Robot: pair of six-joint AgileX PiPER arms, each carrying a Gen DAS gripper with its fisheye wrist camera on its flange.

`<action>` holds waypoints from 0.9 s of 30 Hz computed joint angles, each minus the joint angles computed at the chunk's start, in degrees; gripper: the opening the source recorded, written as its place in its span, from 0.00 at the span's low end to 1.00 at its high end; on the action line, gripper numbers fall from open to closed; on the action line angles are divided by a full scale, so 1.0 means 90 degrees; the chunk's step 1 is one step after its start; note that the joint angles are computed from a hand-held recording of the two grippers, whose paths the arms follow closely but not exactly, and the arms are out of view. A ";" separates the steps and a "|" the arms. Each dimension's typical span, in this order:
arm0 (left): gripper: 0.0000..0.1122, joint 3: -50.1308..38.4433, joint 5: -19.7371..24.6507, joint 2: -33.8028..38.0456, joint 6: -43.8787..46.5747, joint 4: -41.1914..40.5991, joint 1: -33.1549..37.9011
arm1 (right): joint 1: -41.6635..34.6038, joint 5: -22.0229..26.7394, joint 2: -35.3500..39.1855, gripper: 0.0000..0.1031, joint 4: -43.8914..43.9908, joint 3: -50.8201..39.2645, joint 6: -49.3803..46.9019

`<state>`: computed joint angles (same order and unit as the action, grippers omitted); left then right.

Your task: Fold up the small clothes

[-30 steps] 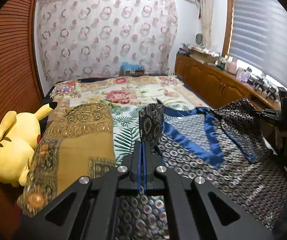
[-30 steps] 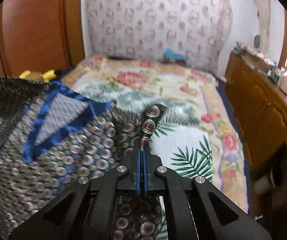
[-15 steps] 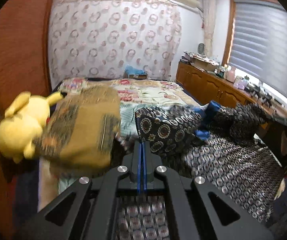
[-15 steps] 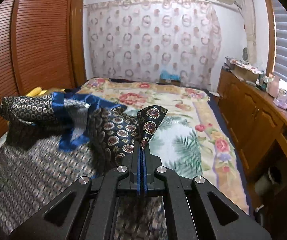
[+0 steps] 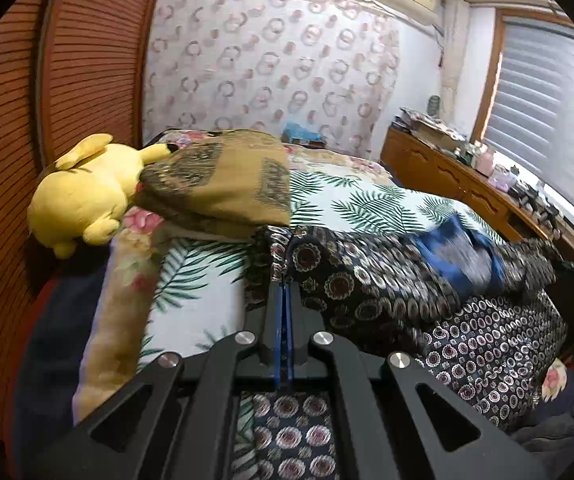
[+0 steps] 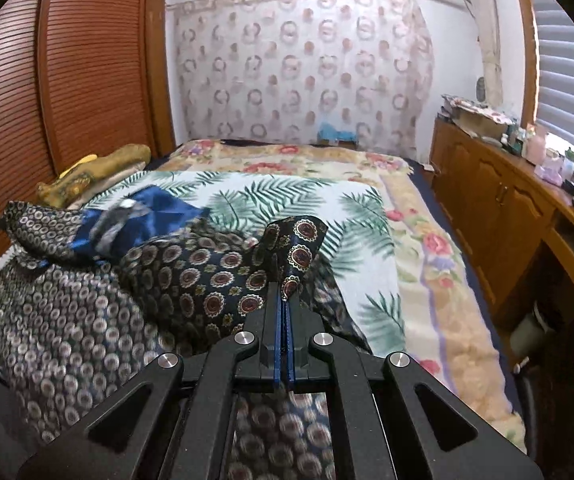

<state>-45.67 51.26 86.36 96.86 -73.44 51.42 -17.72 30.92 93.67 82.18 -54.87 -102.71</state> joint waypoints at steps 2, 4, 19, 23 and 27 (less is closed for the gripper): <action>0.00 0.0039 0.0156 -0.0075 0.0051 0.0063 0.0225 | -0.0157 0.0117 -0.0100 0.00 -0.0224 0.0063 0.0140; 0.00 0.0071 0.0279 -0.0161 0.0045 0.0155 0.0417 | -0.0240 0.0154 -0.0263 0.00 -0.0318 0.0232 0.0093; 0.05 0.0213 0.0013 -0.0379 0.0140 0.0437 0.0562 | -0.0472 0.0032 -0.0510 0.03 -0.1308 0.0819 0.0482; 0.23 0.0034 0.0095 -0.0498 0.0042 0.0446 0.0586 | -0.0462 -0.0097 -0.0789 0.18 -0.1210 0.0926 0.0492; 0.35 -0.0315 -0.0136 -0.0421 -0.0256 0.0626 0.0219 | -0.0490 -0.0178 -0.0967 0.38 -0.0948 0.0796 0.0270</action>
<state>-48.51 50.03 82.57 94.56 -67.81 53.39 -22.13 29.32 84.97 73.66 -47.70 -100.28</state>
